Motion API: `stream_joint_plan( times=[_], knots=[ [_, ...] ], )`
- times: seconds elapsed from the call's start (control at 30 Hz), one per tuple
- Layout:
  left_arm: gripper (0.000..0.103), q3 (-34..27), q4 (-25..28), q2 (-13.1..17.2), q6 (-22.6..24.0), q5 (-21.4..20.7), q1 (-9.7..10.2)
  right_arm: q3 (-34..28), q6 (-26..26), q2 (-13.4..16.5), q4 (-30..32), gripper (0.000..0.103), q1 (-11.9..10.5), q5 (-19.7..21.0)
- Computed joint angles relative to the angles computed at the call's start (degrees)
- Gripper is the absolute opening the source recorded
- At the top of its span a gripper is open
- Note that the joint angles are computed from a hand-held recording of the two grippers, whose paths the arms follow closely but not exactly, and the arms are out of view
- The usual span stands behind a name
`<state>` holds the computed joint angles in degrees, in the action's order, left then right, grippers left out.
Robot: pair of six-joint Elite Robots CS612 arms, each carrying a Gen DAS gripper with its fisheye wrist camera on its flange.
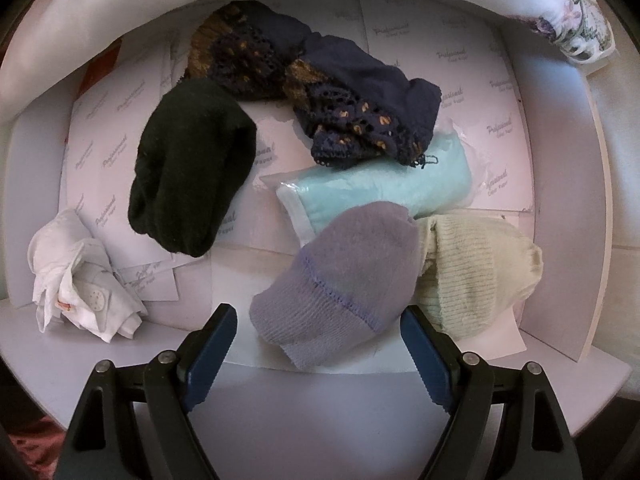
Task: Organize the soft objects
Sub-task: 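Lower the pink bow cloth into the gold tray and open the left gripper, then move the left gripper back down over the drawer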
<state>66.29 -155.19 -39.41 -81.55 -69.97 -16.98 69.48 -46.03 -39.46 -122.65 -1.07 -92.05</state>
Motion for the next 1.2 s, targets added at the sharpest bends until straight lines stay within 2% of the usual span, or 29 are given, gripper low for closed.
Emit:
stream_joint_plan(
  times=[0.17,0.33,0.63,0.83,1.0,1.2],
  knots=[
    [0.012,2.95,0.83,-2.23,0.86,0.32,-0.49,-0.11,-0.23,0.02,-0.01,0.084,0.01,0.10],
    [0.013,4.80,2.51,-3.63,4.12,0.81,-1.05,-0.11,-0.41,0.03,-0.07,0.084,-0.01,0.08],
    [0.013,8.31,5.98,-5.78,6.40,-1.11,-2.67,0.05,-0.40,-0.07,-0.24,0.084,0.03,0.03],
    [0.017,9.79,9.91,-6.39,7.45,-4.55,-3.60,-0.04,-0.40,-0.03,-0.13,0.085,0.03,-0.01],
    [0.018,9.47,15.64,-5.87,8.40,-9.39,-3.85,-0.08,-0.28,-0.03,-0.01,0.085,0.07,-0.13],
    [0.022,7.93,20.22,-4.73,12.27,-14.31,-3.86,-0.24,-0.25,0.04,0.22,0.085,0.08,-0.24]
  ],
)
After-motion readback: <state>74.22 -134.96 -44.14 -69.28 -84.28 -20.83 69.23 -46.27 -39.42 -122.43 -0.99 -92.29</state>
